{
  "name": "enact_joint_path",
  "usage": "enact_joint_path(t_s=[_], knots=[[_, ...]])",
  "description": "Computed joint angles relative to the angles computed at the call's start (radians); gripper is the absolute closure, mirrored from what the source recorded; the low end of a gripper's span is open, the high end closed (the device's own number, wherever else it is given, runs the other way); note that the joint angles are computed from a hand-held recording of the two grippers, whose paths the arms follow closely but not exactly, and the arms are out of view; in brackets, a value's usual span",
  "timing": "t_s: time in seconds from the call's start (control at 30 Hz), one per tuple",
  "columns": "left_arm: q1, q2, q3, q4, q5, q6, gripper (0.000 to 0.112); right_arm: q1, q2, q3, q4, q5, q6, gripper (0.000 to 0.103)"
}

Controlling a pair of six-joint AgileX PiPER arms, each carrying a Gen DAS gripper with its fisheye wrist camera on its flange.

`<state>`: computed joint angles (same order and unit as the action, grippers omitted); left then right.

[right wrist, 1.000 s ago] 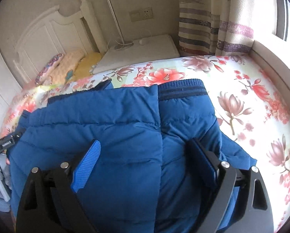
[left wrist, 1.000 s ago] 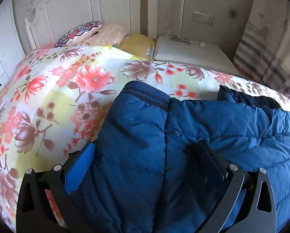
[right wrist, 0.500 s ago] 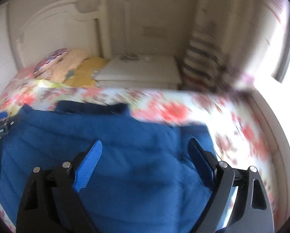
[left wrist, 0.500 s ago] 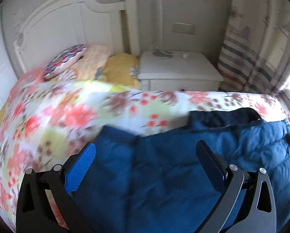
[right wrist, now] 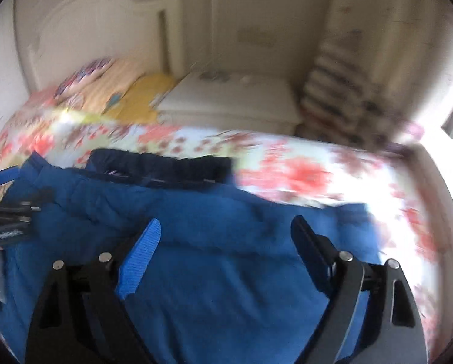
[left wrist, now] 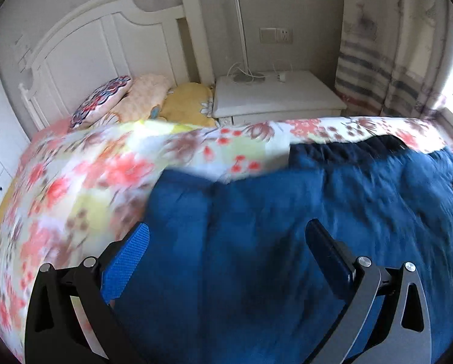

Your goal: Fold large clothes

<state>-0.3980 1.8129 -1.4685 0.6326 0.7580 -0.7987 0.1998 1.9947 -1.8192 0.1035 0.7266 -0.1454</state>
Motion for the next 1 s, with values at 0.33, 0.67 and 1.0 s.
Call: enact_joint_path(t_s=[0.33,0.67,1.0], knots=[[0.01,-0.148,0.294,0.059,-0.105,-0.155,0.014,-0.134,-0.284,0.541,0.296,-0.19,-0.428,0.005],[-0.349,-0.141,0.267,0.225,0.048,-0.394,0.014,-0.07,-0.503,0.747,0.329,-0.226,-0.482,0.007],[-0.267,-0.293,0.54,0.297,-0.169,-0.541,0.014,-0.61,-0.701,1.02,0.822,0.02,-0.951,0.01]])
